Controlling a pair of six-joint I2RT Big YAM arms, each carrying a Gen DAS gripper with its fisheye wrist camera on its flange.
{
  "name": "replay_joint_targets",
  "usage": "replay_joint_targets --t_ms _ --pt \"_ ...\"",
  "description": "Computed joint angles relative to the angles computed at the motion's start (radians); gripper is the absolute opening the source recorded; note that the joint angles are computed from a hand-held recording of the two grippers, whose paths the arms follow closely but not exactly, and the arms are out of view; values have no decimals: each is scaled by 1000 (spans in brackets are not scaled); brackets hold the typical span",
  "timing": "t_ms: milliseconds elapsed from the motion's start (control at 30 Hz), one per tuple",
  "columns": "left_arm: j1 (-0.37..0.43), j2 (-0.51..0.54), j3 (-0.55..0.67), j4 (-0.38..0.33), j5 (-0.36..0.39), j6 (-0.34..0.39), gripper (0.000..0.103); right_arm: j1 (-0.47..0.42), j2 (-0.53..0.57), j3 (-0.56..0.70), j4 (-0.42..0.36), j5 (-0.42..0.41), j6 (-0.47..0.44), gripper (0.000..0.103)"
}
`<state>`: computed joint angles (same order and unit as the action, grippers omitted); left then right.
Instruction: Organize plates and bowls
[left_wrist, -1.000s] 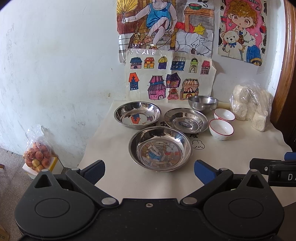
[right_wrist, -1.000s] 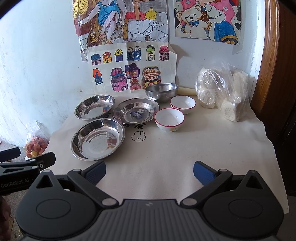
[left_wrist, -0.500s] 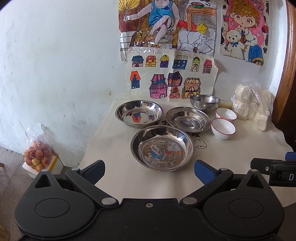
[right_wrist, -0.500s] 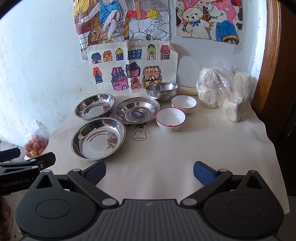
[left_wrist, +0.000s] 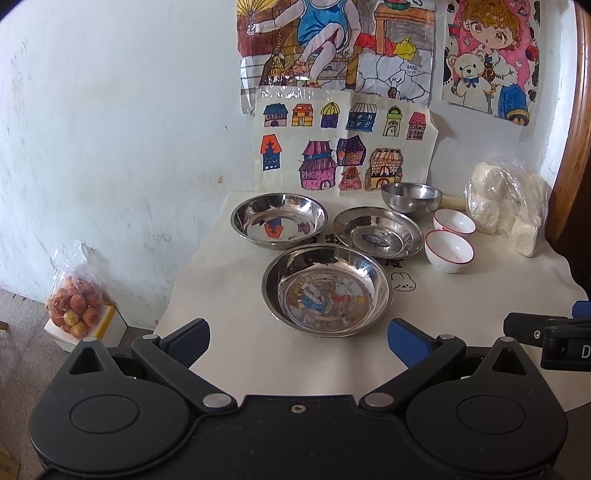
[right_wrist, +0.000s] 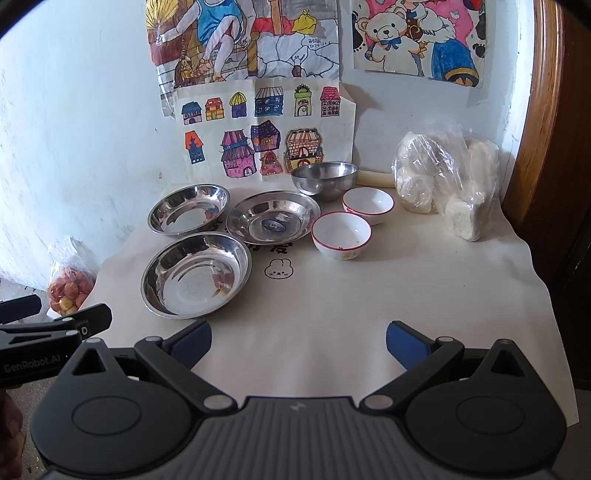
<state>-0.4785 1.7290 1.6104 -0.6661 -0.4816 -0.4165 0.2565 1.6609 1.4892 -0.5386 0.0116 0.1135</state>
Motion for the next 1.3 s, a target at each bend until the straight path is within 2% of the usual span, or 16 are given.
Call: replay_joint_targets --t_ms 400,733,933,1133,1300 --pt "11 46 70 -82 5 -27 102 4 27 46 -65 35 -15 103" --pt "24 149 214 -173 7 -53 102 -22 107 147 -131 26 -50 103" --pt "35 269 399 -280 -4 -90 102 -54 203 277 -188 -16 -96 103" --pt "44 424 667 -449 -22 -167 102 -86 326 468 -280 -57 -158 103" --pt "42 545 896 -598 -36 -223 102 -104 428 648 -391 -88 -222 103"
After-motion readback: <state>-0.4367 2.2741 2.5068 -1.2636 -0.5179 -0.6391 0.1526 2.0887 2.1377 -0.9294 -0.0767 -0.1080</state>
